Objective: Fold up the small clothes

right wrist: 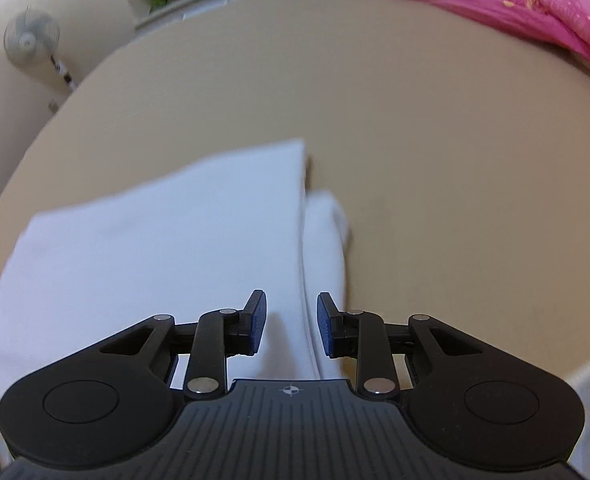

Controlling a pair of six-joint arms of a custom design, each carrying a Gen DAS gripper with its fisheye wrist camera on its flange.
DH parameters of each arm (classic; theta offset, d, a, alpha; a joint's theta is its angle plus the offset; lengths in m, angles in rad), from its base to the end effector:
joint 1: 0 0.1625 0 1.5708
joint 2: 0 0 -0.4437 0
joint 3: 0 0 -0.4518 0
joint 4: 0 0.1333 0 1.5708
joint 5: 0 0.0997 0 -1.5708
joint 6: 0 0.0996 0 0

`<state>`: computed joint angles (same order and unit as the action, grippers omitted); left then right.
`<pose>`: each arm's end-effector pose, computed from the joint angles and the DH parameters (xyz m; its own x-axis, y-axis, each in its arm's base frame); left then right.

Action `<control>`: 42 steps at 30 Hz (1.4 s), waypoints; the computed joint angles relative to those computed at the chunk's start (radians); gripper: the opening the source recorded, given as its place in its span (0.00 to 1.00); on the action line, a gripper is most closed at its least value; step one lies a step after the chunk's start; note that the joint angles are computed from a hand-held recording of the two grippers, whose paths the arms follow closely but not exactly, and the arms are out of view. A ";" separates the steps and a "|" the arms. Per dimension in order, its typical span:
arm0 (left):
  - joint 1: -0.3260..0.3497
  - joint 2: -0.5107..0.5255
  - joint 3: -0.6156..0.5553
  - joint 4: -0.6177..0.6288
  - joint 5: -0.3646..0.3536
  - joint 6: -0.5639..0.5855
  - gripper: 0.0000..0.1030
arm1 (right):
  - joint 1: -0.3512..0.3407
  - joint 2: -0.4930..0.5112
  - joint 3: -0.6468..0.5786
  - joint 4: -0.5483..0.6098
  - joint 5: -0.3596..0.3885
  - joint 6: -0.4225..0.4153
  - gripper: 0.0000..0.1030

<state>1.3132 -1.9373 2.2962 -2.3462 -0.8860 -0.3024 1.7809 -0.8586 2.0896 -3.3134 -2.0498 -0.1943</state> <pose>0.0914 -0.4237 0.3878 -0.8466 -0.3112 -0.4317 -0.0201 0.8293 -0.5585 0.2045 -0.5400 0.0441 -0.8627 -0.1297 0.4888 -0.3551 0.8436 -0.4028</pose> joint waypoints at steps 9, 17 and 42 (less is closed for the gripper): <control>-0.074 -0.120 0.109 0.115 0.106 -0.025 0.05 | -0.017 -0.087 0.165 -0.037 0.019 0.009 0.04; -0.054 -0.077 0.076 0.345 0.158 -0.218 0.00 | -0.027 -0.111 0.215 -0.071 -0.009 0.098 0.06; -0.122 -0.021 0.169 0.086 0.254 -0.014 0.08 | 0.101 -0.059 0.182 -0.429 -0.026 -0.268 0.43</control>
<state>1.1911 -1.9586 2.4650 -2.2597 -0.6316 -0.3161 1.8814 -0.9178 2.2721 -3.7422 -2.0753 -0.4622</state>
